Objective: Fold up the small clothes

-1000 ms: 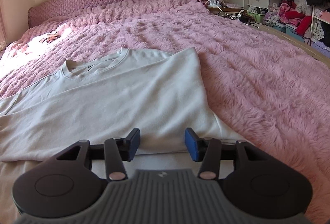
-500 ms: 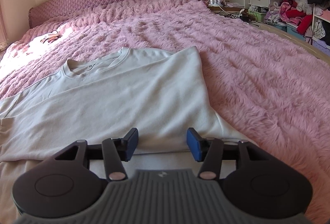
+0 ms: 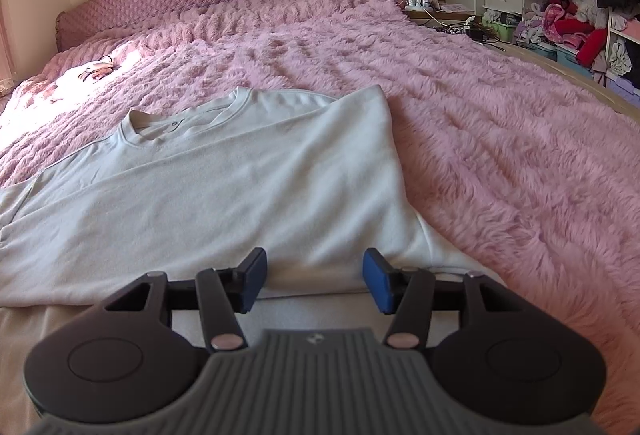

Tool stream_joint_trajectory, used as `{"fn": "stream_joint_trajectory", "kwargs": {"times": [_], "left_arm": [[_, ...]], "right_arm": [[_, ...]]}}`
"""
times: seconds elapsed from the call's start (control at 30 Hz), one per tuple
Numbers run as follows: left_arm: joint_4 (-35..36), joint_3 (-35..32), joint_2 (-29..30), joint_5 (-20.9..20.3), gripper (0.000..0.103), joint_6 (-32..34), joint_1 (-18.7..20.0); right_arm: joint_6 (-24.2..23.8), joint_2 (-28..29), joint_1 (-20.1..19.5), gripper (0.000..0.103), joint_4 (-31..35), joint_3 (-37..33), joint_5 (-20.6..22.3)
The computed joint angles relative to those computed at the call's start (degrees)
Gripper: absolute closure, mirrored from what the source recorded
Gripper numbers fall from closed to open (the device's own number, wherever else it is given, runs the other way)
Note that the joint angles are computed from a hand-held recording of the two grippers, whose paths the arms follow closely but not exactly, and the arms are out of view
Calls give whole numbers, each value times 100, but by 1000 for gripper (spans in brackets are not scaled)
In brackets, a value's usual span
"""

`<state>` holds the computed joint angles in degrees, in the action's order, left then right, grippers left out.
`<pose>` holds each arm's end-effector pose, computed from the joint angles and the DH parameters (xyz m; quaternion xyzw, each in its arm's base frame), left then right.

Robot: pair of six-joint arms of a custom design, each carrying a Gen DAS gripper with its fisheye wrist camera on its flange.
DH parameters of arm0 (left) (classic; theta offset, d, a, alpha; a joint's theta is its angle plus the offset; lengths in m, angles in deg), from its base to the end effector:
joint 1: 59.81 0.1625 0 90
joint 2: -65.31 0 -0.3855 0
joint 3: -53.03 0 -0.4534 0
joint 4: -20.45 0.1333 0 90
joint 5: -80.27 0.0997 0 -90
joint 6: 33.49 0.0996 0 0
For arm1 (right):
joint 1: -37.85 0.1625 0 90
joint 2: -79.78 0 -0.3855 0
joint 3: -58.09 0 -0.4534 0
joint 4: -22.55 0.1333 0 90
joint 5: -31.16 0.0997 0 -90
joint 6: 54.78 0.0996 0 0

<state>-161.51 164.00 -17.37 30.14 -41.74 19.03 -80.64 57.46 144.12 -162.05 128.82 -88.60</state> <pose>0.0848 -0.5886 0.3854 -0.1595 0.8030 -0.5376 0.2019 0.3016 -0.7339 -0.0181 0.2255 -0.8658 0.3580 0.2671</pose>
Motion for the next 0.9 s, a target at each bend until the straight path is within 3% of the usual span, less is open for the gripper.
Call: {"fn": "stream_joint_trajectory", "kwargs": {"times": [0.13,0.2,0.3,0.37,0.53,0.73,0.8,0.9], "left_arm": [[45,111,-196,-84,83,-139,-28],[148,238,-447,-136,66,-192,-102],[143,537,-905,225,53,-35,-343],[59,822,-1300,448,49,46,-476],[215,1531,-2514,1242,49,-232,-728],[370,2132,-3758,2335,48,-838,-783],[359,2240,-4031,2437,48,-1122,-675],[74,2311,-4174,2134,48,-1346,-311]], "right_arm": [[-78,7,14,52,50,-22,-69],[-119,31,44,52,82,-64,-164],[26,40,126,52,39,-93,-258],[122,-17,194,52,-12,-16,-83],[199,10,434,51,87,51,634],[351,404,811,49,805,-271,1453],[355,588,939,49,992,-416,1594],[373,865,1097,48,1173,-646,1656]]}}
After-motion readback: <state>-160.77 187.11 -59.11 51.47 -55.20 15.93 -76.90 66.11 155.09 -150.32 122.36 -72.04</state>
